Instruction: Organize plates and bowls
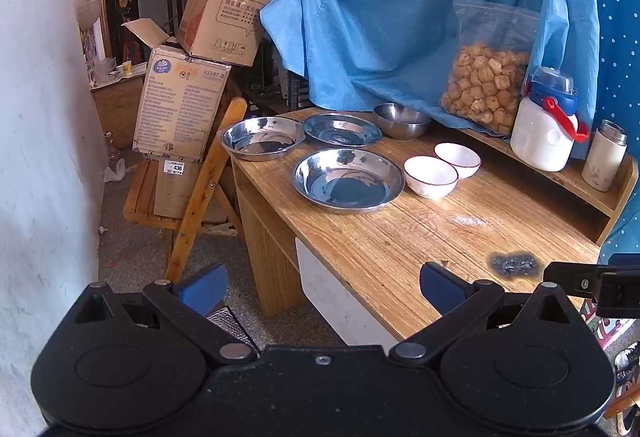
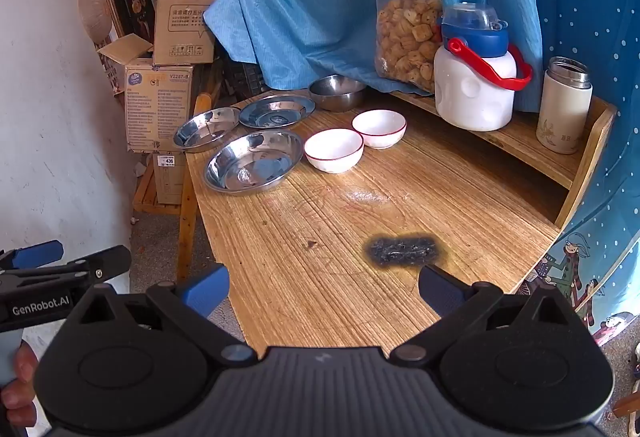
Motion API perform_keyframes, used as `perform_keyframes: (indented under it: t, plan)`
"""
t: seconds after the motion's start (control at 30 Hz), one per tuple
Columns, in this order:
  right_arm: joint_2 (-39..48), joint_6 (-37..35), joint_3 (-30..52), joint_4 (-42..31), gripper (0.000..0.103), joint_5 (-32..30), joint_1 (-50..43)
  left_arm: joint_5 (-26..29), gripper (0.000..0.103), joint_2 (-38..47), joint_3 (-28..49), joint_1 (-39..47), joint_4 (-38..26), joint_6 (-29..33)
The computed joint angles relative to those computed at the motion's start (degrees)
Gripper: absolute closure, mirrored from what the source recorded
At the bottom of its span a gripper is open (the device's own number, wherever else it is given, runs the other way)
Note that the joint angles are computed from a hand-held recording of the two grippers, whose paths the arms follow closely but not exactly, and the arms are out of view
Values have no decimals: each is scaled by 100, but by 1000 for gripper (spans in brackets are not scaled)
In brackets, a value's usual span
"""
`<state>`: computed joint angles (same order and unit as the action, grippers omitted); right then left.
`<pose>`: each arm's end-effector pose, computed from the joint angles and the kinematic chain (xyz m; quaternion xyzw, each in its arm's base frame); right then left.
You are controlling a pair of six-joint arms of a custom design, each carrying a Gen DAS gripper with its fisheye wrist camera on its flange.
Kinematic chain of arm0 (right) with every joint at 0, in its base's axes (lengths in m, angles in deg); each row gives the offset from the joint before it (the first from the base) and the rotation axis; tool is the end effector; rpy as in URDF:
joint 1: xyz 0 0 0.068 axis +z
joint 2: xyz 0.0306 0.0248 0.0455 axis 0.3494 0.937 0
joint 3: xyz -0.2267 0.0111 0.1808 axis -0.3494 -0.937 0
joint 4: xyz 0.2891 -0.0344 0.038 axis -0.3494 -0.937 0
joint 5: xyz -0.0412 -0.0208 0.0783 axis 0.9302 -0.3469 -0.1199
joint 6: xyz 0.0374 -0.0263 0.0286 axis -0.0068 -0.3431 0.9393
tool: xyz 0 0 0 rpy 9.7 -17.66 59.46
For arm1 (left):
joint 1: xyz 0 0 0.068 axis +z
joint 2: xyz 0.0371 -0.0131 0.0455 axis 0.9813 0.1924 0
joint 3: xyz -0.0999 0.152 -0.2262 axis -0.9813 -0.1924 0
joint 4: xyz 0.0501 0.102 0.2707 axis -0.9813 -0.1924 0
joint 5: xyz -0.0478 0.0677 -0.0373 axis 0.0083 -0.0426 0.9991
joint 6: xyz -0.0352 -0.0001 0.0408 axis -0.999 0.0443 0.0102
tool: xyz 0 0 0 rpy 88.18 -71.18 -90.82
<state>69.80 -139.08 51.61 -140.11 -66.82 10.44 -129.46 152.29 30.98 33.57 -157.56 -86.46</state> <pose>0.4189 -0.0471 0.2321 -0.4058 0.8119 0.2722 0.3194 0.2476 -0.2101 0.2353 -0.3895 0.8016 0.2071 0.4035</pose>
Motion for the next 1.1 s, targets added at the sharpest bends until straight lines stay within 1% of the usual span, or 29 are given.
perform_keyframes:
  t: [1.1]
  plan:
    - [20, -28, 30, -74, 0, -10, 7, 47, 1, -40, -21, 5, 74, 34]
